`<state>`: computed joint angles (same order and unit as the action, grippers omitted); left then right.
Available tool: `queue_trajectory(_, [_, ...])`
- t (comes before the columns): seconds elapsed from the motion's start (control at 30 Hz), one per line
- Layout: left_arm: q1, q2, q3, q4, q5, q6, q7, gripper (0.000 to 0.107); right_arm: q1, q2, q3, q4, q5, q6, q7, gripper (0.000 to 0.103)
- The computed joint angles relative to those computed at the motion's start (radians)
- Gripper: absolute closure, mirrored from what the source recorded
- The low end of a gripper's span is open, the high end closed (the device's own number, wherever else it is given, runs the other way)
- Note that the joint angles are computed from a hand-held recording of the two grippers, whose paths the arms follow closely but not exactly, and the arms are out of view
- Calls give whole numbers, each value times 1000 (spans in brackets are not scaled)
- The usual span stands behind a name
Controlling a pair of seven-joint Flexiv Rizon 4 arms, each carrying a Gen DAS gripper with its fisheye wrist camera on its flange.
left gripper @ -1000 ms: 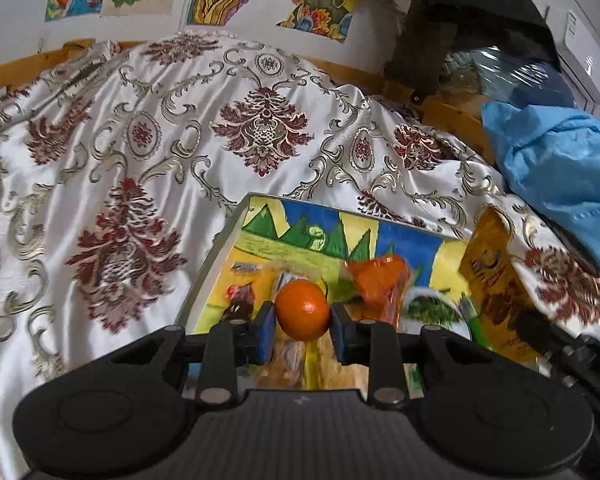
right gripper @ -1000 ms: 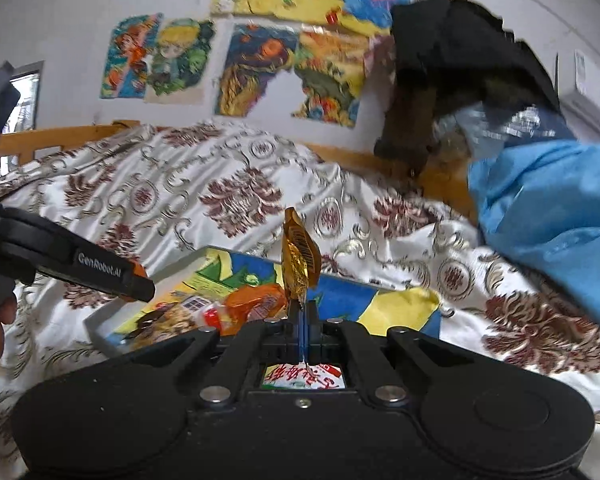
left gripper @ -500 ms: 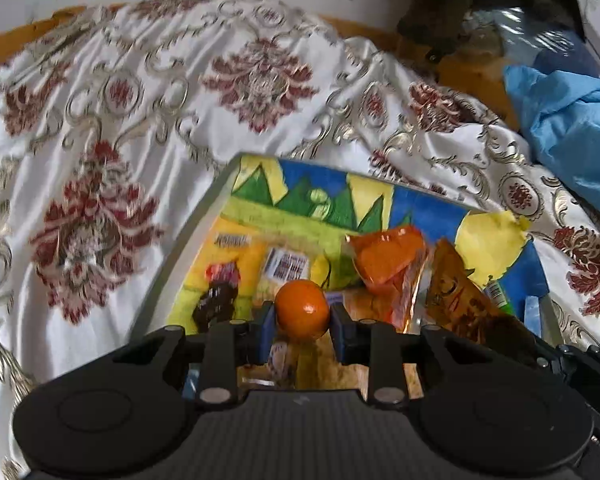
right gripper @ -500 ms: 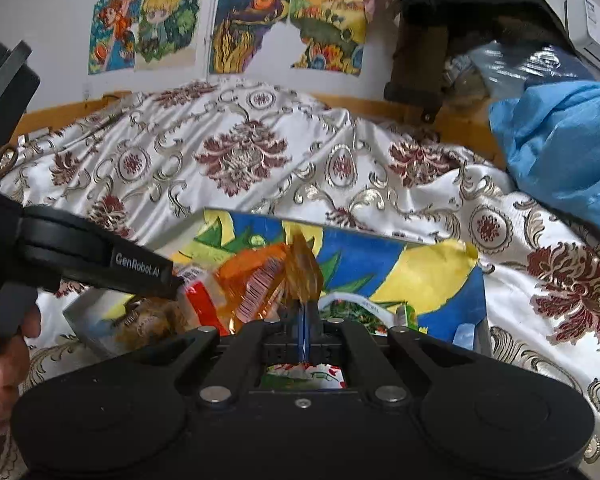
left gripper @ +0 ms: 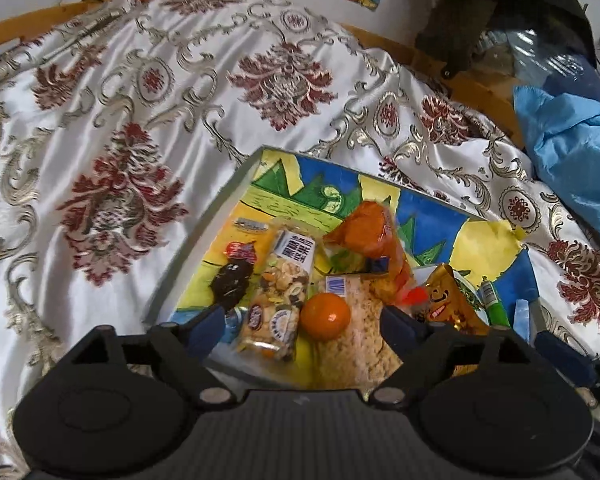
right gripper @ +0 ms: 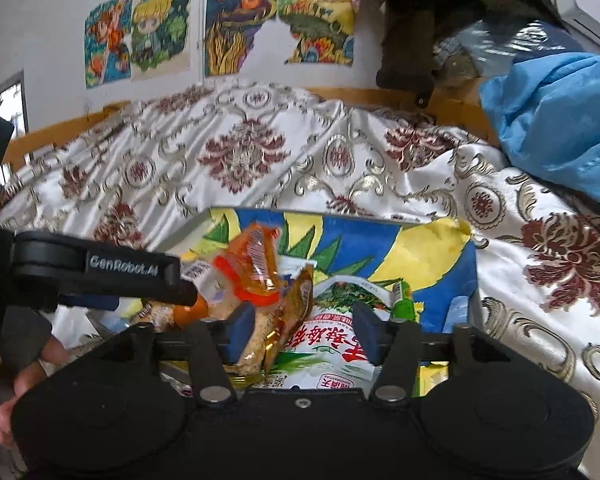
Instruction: Organize snacks
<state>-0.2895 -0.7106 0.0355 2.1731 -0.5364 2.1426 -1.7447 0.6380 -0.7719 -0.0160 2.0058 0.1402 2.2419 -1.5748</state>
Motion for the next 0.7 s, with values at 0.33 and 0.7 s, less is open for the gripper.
queue_trajectory(0.33, [-175, 39, 31, 134, -271, 187, 76, 4, -39, 76, 65, 141, 9, 180, -24, 2])
queue_trajectory(0.7, [-249, 56, -71, 277, -481, 451, 109, 4, -42, 134, 122, 269, 39, 327, -58, 1])
